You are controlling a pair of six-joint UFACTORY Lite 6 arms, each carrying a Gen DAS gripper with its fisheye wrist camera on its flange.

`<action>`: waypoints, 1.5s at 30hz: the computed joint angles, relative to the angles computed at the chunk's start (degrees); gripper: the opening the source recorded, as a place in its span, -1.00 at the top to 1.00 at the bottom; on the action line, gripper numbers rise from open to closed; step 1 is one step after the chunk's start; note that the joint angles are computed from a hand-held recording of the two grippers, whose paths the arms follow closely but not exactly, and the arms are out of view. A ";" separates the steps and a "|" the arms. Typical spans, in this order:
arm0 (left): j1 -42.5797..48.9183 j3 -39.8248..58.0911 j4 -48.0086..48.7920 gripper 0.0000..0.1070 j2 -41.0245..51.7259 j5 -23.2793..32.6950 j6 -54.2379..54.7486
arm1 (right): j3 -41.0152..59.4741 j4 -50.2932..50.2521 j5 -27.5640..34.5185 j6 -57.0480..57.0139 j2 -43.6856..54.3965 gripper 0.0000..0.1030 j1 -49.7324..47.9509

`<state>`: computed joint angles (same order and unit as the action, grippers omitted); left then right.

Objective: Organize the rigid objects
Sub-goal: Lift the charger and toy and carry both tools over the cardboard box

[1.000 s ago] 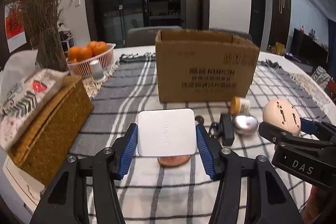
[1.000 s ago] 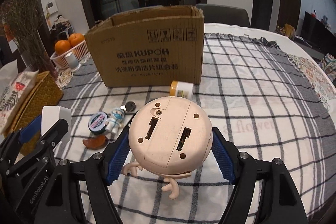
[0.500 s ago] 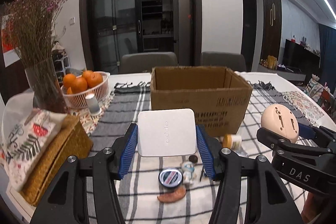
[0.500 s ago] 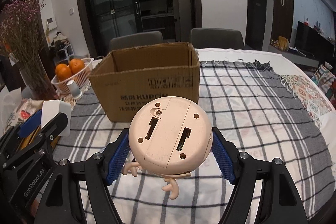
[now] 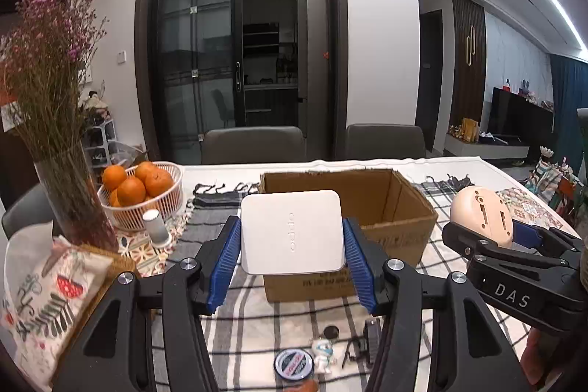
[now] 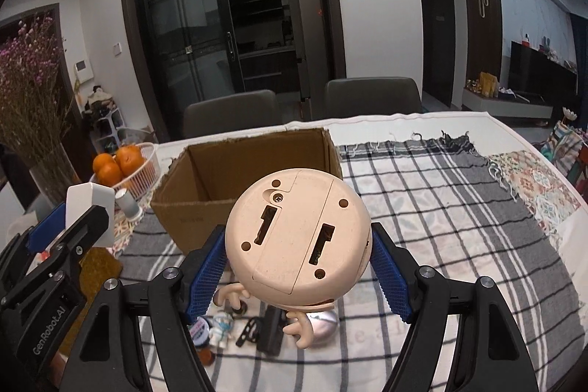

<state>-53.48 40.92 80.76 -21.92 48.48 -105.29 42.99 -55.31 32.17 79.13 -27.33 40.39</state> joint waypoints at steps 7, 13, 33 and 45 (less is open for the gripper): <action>5.30 6.29 0.52 -0.02 3.62 -4.57 4.72 | 6.81 0.55 -1.45 -2.51 5.02 -0.46 -3.04; 9.27 11.95 0.71 -0.02 8.17 -7.52 8.35 | 14.39 7.36 -2.92 -11.46 11.23 -0.46 -7.05; 24.54 39.27 -30.53 -0.02 33.64 -20.11 43.60 | 41.00 45.94 -4.69 -56.21 38.01 -0.46 -19.89; 30.69 56.80 -57.14 -0.02 50.43 -15.07 70.04 | 71.56 59.57 13.28 -73.11 64.35 -0.46 -23.53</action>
